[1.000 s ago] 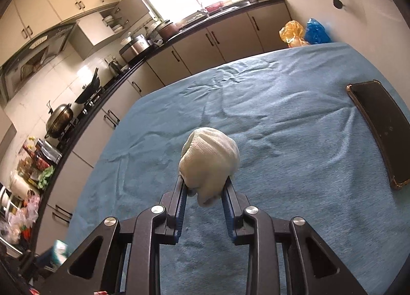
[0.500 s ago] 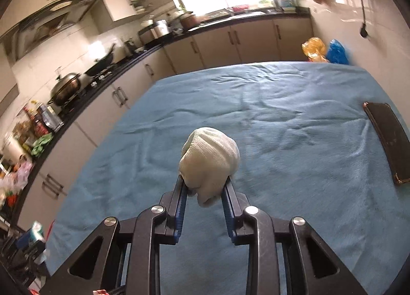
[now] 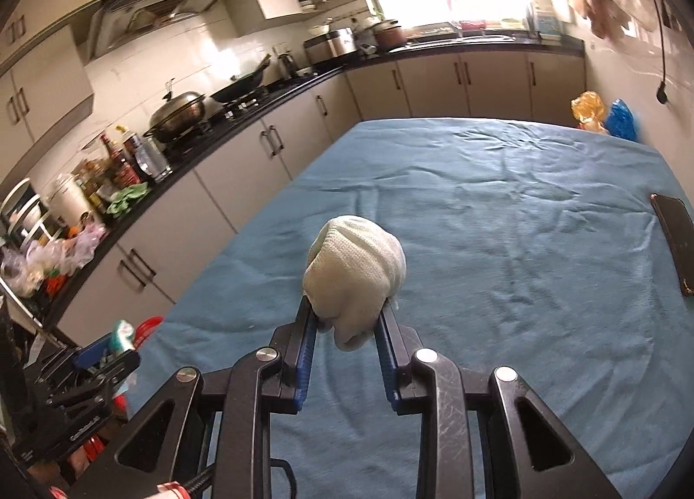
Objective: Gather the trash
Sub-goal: 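Carry the tissue pack and white cloth with both tools over the red basket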
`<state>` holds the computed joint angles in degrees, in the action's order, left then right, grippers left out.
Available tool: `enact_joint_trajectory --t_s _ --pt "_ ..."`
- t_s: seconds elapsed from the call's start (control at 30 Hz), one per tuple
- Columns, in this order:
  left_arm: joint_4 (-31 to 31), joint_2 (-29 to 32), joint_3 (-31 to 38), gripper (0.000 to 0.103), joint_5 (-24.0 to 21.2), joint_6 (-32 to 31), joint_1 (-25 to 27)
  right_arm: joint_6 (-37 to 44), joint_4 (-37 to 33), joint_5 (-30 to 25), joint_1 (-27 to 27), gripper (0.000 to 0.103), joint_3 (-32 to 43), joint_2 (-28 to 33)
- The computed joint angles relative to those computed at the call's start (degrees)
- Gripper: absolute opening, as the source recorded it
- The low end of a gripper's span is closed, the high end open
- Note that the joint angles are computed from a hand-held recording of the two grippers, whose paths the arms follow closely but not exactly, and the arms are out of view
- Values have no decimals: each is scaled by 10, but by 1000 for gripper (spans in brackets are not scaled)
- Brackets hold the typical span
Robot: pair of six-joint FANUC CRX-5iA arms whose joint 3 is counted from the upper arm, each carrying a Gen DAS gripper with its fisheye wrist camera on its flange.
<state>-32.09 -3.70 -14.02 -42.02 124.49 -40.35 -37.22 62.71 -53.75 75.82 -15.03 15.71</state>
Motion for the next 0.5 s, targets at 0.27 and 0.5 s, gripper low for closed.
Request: enact_joint_trajectory --t_s 0.27,0.5 --pt "5 -30 -29 42 8 4 20 40 -6 12 11 29 53 37" --pt "19 -53 -56 42 20 -1 48 85 -17 29 14 29 104 73"
